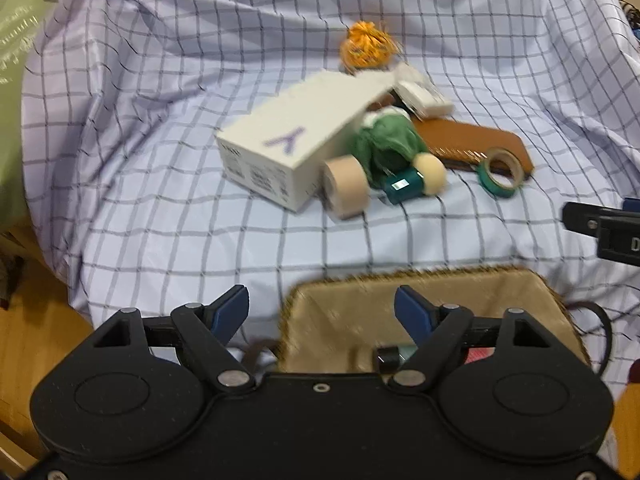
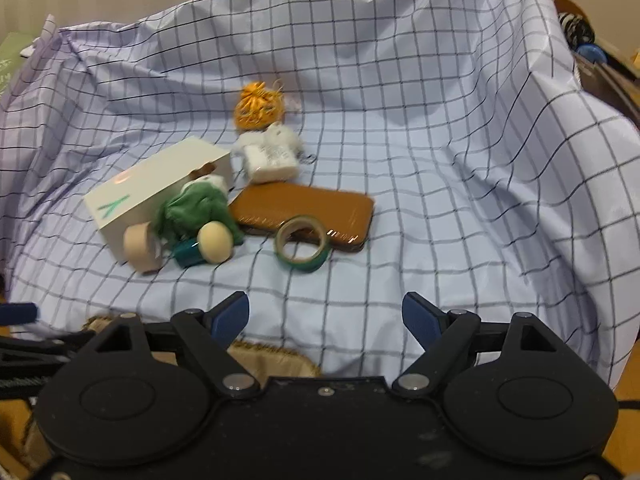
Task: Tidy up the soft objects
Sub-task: 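Move both tools away from the basket toward the remaining objects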
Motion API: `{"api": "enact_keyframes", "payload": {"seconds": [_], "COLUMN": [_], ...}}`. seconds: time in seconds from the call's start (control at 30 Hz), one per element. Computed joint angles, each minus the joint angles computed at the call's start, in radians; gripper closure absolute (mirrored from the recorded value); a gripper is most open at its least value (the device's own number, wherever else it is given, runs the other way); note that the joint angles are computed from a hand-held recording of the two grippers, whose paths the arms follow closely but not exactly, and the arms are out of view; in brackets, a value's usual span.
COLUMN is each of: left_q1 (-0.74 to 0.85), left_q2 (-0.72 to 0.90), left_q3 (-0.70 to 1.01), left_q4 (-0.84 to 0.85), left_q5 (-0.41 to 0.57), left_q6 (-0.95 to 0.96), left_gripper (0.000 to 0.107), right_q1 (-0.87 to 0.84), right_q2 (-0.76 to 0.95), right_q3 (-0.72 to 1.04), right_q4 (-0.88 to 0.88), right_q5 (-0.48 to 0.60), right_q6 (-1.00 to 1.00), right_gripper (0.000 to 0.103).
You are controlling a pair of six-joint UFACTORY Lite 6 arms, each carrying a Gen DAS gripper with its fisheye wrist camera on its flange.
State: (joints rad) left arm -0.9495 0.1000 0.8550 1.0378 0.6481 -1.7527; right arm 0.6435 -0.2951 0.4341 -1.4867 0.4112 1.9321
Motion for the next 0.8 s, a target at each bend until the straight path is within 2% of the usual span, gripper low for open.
{"api": "enact_keyframes", "payload": {"seconds": [0.17,0.43,0.8], "left_q1": [0.038,0.054,0.079], "left_q2": [0.036,0.107,0.130], "left_q3": [0.020,0.047,0.036], "left_q4": [0.068,0.149,0.197], "left_q5": [0.051,0.153,0.202], "left_q6": [-0.051,-0.120,-0.173], "left_gripper": [0.030,0.029,0.029], "right_q1": [-0.021,-0.077,-0.104], "right_q2": [0.090,0.231,0.339], "right_q3": [0.029,0.061,0.101], "right_q4": [-0.148,-0.356,-0.423], "right_q5": [0.071,0.066,0.023], "right_q6": [0.122,0.312,0.364], "right_gripper": [0.018,0.018,0.018]}}
